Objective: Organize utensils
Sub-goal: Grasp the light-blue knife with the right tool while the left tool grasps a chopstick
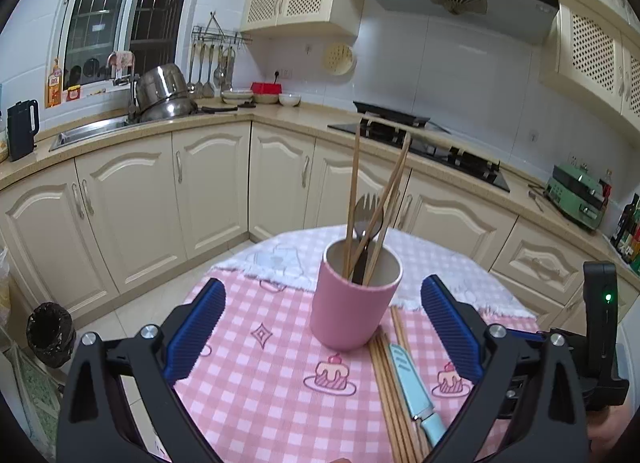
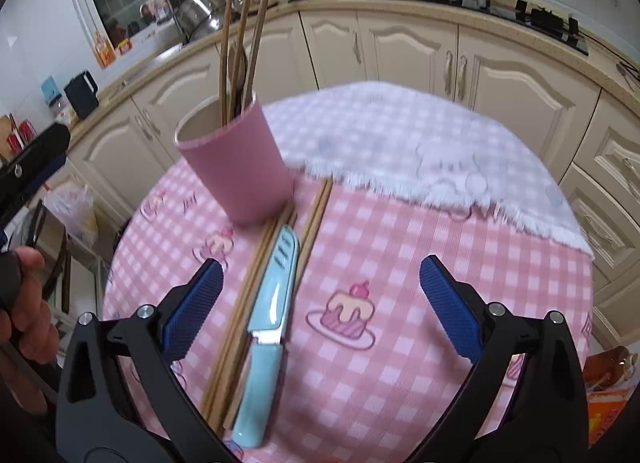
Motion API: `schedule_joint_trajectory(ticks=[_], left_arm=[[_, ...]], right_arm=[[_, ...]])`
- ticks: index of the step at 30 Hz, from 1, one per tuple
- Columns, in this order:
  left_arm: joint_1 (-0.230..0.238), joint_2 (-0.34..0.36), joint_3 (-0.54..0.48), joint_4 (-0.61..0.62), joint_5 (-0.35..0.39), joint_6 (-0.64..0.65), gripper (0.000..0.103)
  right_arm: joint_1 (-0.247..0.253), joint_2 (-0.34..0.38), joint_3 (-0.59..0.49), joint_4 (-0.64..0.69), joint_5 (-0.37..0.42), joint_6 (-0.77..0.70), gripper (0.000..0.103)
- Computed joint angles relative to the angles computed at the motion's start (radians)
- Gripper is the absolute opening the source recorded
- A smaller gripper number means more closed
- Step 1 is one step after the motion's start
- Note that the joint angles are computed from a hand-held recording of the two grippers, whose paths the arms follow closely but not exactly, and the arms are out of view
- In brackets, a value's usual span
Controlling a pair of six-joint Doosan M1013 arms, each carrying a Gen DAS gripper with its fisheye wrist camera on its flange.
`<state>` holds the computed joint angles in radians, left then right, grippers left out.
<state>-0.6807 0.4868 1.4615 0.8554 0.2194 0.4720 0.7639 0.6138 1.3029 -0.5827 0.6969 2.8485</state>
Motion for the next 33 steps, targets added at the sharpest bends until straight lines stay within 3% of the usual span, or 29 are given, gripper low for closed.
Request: schedule_joint_trajectory(ticks=[2, 10, 21, 24, 33], left_arm=[[0.001, 0.003, 0.001, -0.052, 0.004, 0.047, 0.096], [0.003, 0.021, 0.004, -0.257, 0.035, 0.242, 0.096], [0.003, 0.05, -0.008, -0.452, 0.117, 0.442, 0.096], [0.001, 0.063, -0.02, -0.504, 0.145, 0.502, 0.096], [-0.013, 0.113, -0.074, -0.61, 0.238, 0.666, 0.096]], right_arm=[[-0.002, 0.009, -0.007, 0.042, 0.001, -0.04, 0.085], [0.001, 0.043, -0.041, 0.147, 0.029, -0.162, 0.071], [-0.001, 0.097, -0.11, 0.212, 0.093, -0.267, 0.067], [0.0, 0.101, -0.121, 0.208, 0.127, -0.288, 0.052], [-0.009, 0.063, -0.055, 0.231, 0.069, -0.257, 0.048]])
